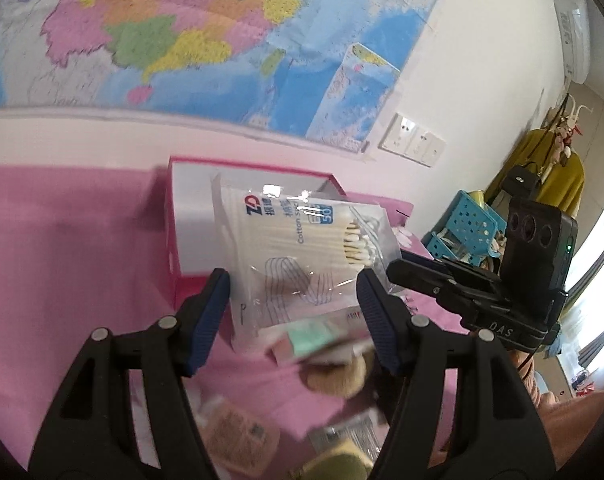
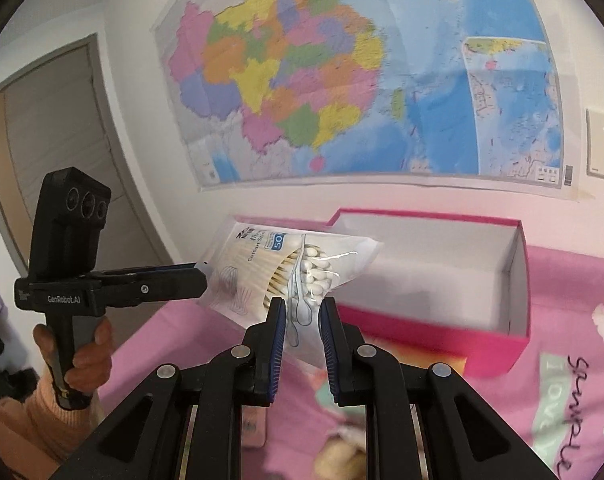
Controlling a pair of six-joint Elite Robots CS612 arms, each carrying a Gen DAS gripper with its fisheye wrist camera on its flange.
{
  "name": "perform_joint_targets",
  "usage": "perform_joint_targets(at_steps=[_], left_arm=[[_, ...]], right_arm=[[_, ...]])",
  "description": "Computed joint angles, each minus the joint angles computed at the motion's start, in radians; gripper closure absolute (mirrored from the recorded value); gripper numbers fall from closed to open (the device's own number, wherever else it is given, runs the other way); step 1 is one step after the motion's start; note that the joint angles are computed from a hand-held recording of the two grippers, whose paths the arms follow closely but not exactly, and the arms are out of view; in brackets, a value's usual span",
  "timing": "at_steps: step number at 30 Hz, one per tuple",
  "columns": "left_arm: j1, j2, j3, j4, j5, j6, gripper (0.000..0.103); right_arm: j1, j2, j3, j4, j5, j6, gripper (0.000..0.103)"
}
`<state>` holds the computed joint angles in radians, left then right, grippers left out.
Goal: Organize soft objects
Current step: 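Carry the cotton-swab bag into the pink box and open the right gripper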
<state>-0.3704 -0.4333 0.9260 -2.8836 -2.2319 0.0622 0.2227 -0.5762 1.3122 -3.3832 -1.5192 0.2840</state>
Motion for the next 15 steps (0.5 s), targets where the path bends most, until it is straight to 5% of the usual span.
perform_joint_targets(at_steps=[15], left_arm=[[-0.033,0.218,-0.435,0.376,0.128,-0.006,0.037]], right_arm=[[-0.067,0.1,-0.192,0.229,0.065,0.068,0.085]])
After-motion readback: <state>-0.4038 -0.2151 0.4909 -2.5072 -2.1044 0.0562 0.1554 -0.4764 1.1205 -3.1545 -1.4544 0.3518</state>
